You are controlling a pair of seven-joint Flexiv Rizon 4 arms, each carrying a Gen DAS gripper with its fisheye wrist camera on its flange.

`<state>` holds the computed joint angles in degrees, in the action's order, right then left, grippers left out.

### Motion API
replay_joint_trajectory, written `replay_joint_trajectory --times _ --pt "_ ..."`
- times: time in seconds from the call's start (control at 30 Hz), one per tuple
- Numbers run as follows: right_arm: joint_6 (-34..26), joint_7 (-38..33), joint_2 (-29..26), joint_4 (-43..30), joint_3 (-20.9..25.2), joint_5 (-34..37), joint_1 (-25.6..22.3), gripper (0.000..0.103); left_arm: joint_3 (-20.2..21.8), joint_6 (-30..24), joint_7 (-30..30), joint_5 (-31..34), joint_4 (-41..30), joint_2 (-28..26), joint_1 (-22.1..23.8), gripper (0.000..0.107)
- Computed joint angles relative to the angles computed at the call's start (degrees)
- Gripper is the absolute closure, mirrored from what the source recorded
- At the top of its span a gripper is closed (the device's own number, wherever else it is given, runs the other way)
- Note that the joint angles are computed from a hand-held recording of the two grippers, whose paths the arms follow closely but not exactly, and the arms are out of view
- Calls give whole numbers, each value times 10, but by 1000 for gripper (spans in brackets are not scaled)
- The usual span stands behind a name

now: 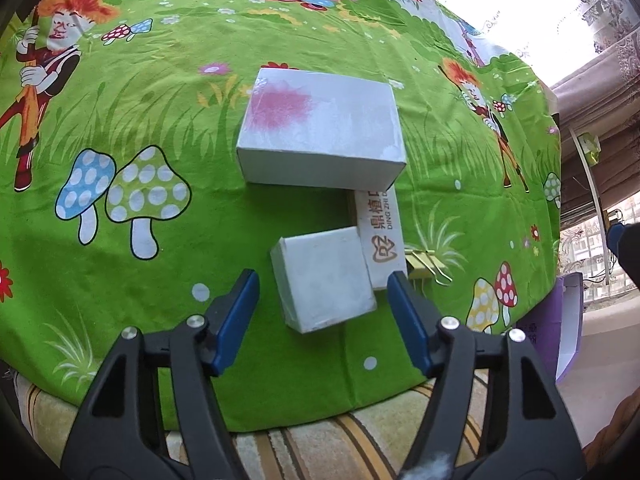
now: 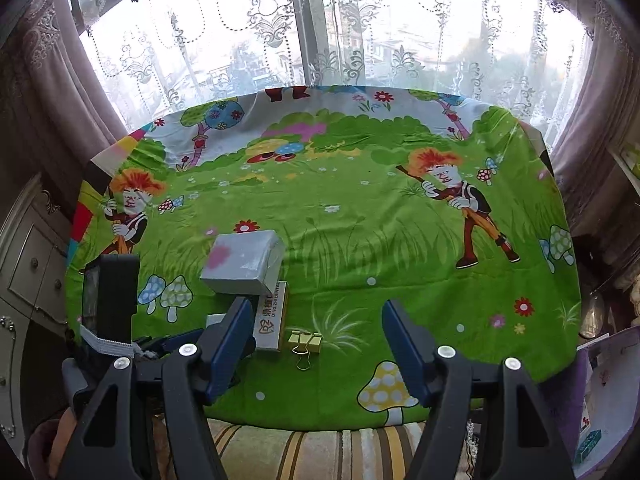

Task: Organize rigid objects
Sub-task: 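Move both open tools back over the remaining boxes on the bedspread, then grasp the small white box with the left tool while the right tool grasps the large pink-stained box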

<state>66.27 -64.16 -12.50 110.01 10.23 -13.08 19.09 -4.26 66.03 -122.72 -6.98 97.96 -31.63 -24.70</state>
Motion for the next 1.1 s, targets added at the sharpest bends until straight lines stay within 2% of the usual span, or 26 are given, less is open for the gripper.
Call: replay_joint_trajectory --times 0.07,0.2,0.33,0.47,0.53,0.6,0.7,0.83,0.97,1.1 --pt "-4 -4 -7 -2 2 1 2 35 -4 2 2 -5 4 -1 5 52" --pt "-14 -3 -20 -6 -1 -10 9 35 -6 29 -3 -13 26 8 8 56" --pt "-21 0 -31 -11 -4 -23 16 35 9 74 -38 -17 62 28 5 62" --pt "-25 -6 -45 -20 -3 -34 25 33 44 113 -93 -3 91 43 -8 62" --pt "-23 -11 -55 -25 -3 -43 32 27 73 125 -130 18 98 49 -22 62" --pt "-20 -10 -65 -33 -5 -53 41 17 106 134 -172 44 102 54 -39 62" --pt "-30 25 -84 -52 -21 -85 65 8 143 145 -233 78 110 61 -55 62" --pt "-51 64 -120 -95 -34 -110 88 1 188 148 -313 125 114 67 -76 62" --pt "-82 105 -158 -138 -50 -139 112 1 197 155 -361 159 119 71 -73 62" --pt "-105 131 -183 -165 -59 -161 127 1 188 162 -375 174 121 72 -61 62"
